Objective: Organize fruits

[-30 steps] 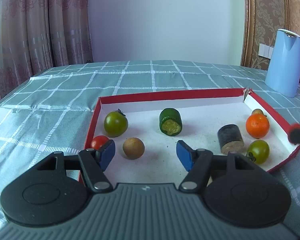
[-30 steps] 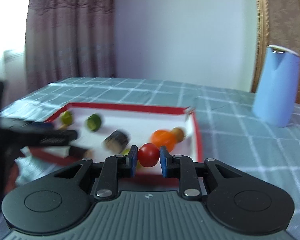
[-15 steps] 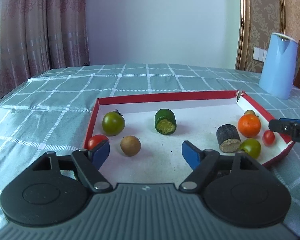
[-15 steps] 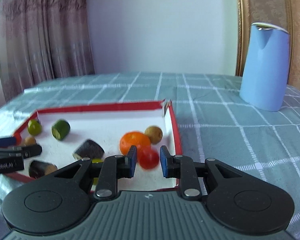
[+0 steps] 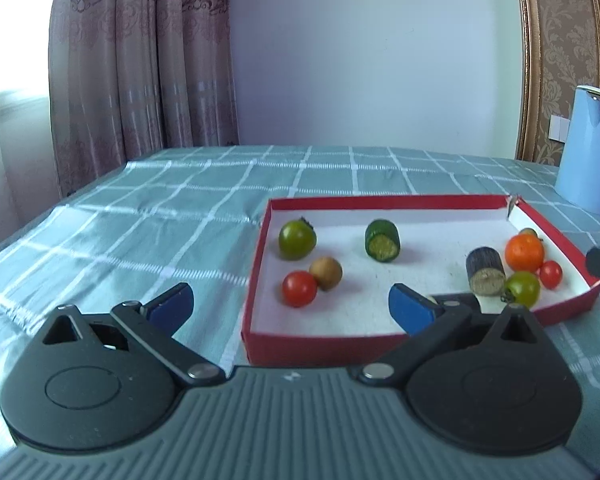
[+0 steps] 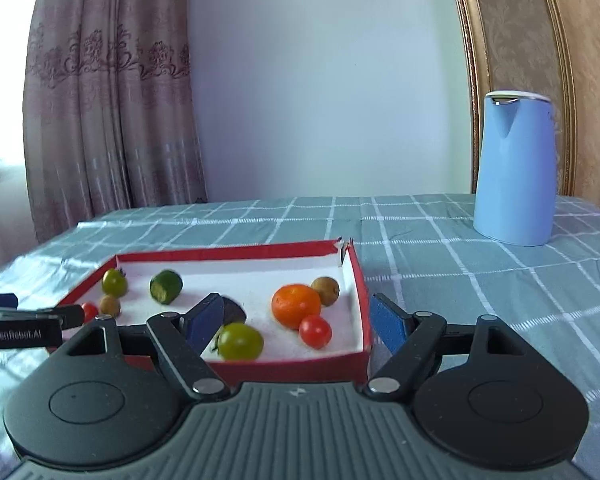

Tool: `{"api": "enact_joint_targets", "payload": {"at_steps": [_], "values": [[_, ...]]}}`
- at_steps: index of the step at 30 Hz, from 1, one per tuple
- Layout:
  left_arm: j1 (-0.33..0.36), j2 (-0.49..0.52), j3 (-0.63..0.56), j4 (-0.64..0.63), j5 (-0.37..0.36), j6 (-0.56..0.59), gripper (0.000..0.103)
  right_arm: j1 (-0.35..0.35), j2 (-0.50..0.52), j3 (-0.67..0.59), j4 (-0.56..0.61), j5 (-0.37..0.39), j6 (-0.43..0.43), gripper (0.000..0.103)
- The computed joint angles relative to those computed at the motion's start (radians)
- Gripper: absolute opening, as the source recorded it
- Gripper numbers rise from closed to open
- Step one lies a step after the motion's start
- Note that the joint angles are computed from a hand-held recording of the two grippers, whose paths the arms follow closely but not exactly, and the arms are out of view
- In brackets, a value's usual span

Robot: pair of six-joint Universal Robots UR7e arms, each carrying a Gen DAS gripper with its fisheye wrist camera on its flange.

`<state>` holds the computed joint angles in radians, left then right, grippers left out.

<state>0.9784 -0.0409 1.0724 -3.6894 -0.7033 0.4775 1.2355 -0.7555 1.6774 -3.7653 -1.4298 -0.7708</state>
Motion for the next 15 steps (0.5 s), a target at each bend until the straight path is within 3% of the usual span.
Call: {"api": "enact_joint_targets", "payload": {"at_steps": [8, 15], "values": [[-0.027, -0.057, 0.129, 0.005, 0.009, -0.07, 0.103, -0.005, -0.023, 0.078, 0.031, -0.006, -0.04, 0.08], [-0.038, -0.079, 0.195, 0.042, -0.001, -0.137, 0.103, 0.0, -0.028, 0.079, 0.067, -0.039, -0.002, 0.081]]}}
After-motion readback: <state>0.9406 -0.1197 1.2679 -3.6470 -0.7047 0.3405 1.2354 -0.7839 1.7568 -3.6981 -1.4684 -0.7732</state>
